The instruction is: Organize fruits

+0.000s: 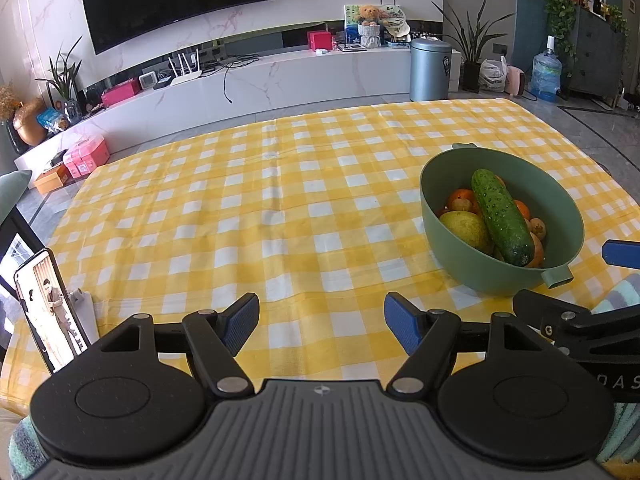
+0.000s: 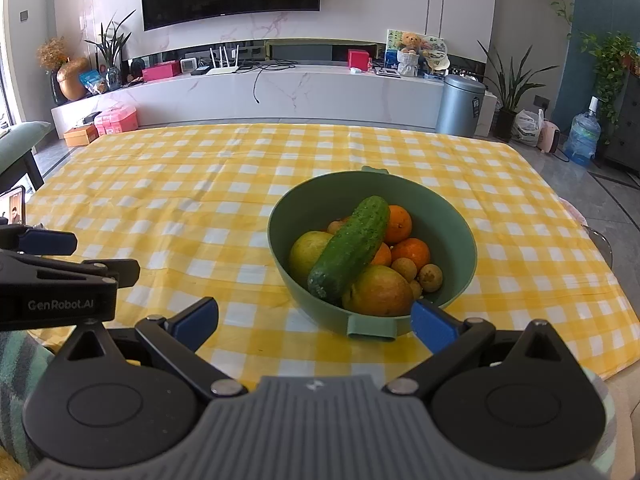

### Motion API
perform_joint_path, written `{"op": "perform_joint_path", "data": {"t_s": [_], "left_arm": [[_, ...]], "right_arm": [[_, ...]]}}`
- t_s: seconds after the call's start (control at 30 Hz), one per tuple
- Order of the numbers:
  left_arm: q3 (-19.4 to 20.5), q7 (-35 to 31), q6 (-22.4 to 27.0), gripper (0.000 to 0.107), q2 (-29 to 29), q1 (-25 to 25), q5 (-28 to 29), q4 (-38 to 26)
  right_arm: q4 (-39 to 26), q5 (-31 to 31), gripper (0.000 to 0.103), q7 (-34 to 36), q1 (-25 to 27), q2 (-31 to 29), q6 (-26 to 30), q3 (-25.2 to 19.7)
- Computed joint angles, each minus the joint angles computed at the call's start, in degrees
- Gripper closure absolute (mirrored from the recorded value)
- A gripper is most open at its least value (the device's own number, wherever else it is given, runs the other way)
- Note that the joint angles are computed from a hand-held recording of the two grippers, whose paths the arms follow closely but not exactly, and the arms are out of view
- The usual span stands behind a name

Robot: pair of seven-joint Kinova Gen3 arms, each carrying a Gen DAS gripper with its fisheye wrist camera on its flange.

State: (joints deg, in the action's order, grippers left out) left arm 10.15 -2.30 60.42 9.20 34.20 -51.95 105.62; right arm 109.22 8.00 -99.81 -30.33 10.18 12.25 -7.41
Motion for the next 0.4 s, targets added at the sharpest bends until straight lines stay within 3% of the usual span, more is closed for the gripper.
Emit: {"op": "perform_joint_path", "data": {"t_s": [0.4], "left_arm": [[0.08,0.47,0.28,0.023,-0.08,0.10,0.22,-0.09]], "right_arm": [[0.18,-1.10,0.004,1.50,0.56,0.08,-0.01,-0.67]]}}
